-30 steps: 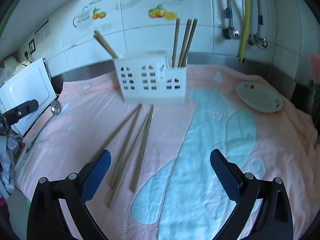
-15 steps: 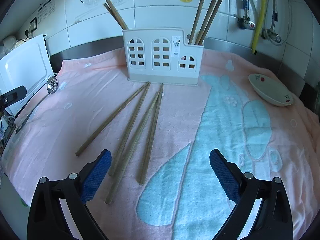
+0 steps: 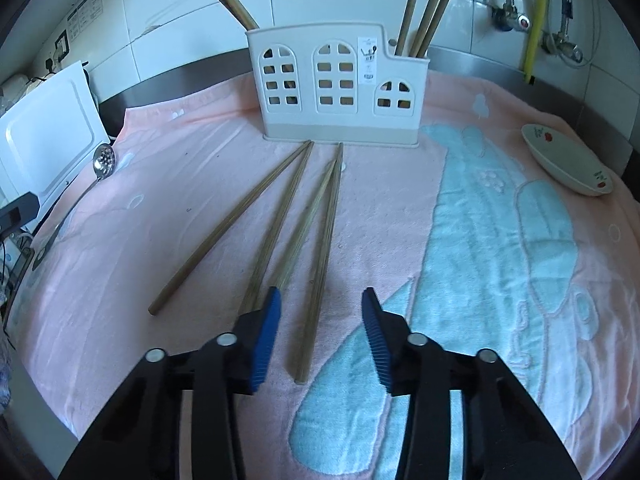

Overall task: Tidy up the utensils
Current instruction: 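Move the right tool to a loose chopstick and close on it, then close the left tool on a chopstick while the right tool holds its chopstick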

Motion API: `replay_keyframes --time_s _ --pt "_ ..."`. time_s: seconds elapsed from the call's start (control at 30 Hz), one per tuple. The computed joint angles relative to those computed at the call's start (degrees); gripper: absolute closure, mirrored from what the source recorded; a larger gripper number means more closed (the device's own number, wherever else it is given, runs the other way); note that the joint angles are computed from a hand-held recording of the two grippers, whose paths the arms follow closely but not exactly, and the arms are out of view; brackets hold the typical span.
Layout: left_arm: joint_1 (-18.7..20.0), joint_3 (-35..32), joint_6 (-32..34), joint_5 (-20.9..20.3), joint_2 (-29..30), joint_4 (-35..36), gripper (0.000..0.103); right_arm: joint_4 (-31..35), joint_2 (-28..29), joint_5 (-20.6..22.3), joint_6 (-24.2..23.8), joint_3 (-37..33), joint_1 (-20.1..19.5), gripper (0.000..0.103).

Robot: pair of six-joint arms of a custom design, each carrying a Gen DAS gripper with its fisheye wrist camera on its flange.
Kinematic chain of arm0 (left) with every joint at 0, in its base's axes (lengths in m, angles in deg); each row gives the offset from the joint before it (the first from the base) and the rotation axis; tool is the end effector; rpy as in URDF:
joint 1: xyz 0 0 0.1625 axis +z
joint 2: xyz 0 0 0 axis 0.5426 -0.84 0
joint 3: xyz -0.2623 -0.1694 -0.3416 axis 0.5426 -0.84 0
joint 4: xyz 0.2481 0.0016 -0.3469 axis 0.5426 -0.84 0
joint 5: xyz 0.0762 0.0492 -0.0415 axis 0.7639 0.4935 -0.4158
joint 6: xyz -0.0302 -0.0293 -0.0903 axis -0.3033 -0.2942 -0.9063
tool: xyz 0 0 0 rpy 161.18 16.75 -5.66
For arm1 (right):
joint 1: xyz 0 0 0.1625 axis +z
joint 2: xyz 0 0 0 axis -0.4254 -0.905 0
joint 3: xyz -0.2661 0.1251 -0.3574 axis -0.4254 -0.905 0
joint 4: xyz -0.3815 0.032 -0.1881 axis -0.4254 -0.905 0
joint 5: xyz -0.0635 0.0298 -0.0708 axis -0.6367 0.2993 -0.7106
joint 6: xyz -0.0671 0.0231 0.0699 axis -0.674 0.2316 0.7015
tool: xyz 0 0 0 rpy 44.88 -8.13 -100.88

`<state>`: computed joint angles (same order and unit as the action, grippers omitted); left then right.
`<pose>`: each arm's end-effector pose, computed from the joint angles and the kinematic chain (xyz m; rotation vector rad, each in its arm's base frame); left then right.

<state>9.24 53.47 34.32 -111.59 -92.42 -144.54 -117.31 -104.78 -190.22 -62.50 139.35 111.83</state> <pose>-0.2160 -0.4951 0.0955 0.2173 2.1881 -1.1963 0.0732 -0.6023 0.1636 0.8435 -2.4254 0.6487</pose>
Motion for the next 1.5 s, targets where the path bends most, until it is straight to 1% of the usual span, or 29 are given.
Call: replay_keyframes --time_s 0.1,0.23,0.3,0.37,0.43,0.53,0.67,0.7,0.73,0.8,0.83,0.93,1.0,1.1,1.23,1.5 --pt "0.05 -0.01 -0.34 -0.08 0.1 0.38 0.006 0.9 0.27 0.22 0.74 -0.53 -0.05 0.076" --pt "0.11 0.11 -0.61 -0.47 0.19 0.26 0.008 1.75 0.73 0.04 0.89 -1.04 0.04 0.081" --pt "0.08 0.0 -0.62 -0.71 0.34 0.54 0.013 1.5 1.21 -0.66 0.85 -1.32 0.18 0.083" --pt "0.06 -0.1 -0.41 -1.17 0.48 0.53 0.019 1.77 1.48 -1.08 0.99 -1.55 0.22 0.089" --pt "0.12 -0.3 -0.37 -1.95 0.61 0.89 0.024 1.75 1.79 -1.49 1.32 -1.77 0.24 0.089" --pt "0.2 -0.86 0.26 -3.39 1.01 1.29 0.034 -0.58 2.43 -2.61 -0.03 -1.5 0.56 0.094" --pt "0.25 -2.01 1.27 -5.94 2.01 1.8 0.038 -1.94 2.63 -2.61 -0.75 -1.18 0.49 0.095" --pt "0.22 -2.47 2.05 -6.7 2.47 1.9 0.039 -2.02 2.52 -2.28 -0.7 -1.07 0.38 0.095" --pt "0.17 -2.99 2.7 -7.19 2.92 2.22 0.043 -1.86 2.29 -1.72 -0.49 -0.95 0.2 0.095" --pt "0.24 -4.19 3.76 -8.38 3.82 3.3 0.045 -1.8 1.8 -1.0 -0.32 -0.72 -0.03 0.095" --pt "0.29 -4.6 4.12 -8.73 4.18 3.5 0.047 -1.93 1.55 -0.74 -0.28 -0.54 -0.1 0.096" --pt "1.0 -6.59 5.03 -10.79 5.41 5.31 0.055 -2.14 0.31 0.63 -0.18 0.04 -0.27 0.096" --pt "1.96 -8.02 4.77 -13.38 6.03 6.36 0.055 -2.38 -0.73 1.68 -0.25 0.52 -0.29 0.096" --pt "3.39 -9.72 4.04 -16.1 6.64 7.88 0.062 -2.96 -2.47 3.46 -0.53 1.31 -0.25 0.096" --pt "5.02 -12.11 2.9 -17.17 7.65 10.86 0.071 -3.34 -4.58 5.63 -0.66 1.95 -0.07 0.096" --pt "6.67 -14.96 1.97 -17.84 9.09 15.08 0.08 -3.54 -7.4 8.34 -1.5 2.38 0.22 0.096"
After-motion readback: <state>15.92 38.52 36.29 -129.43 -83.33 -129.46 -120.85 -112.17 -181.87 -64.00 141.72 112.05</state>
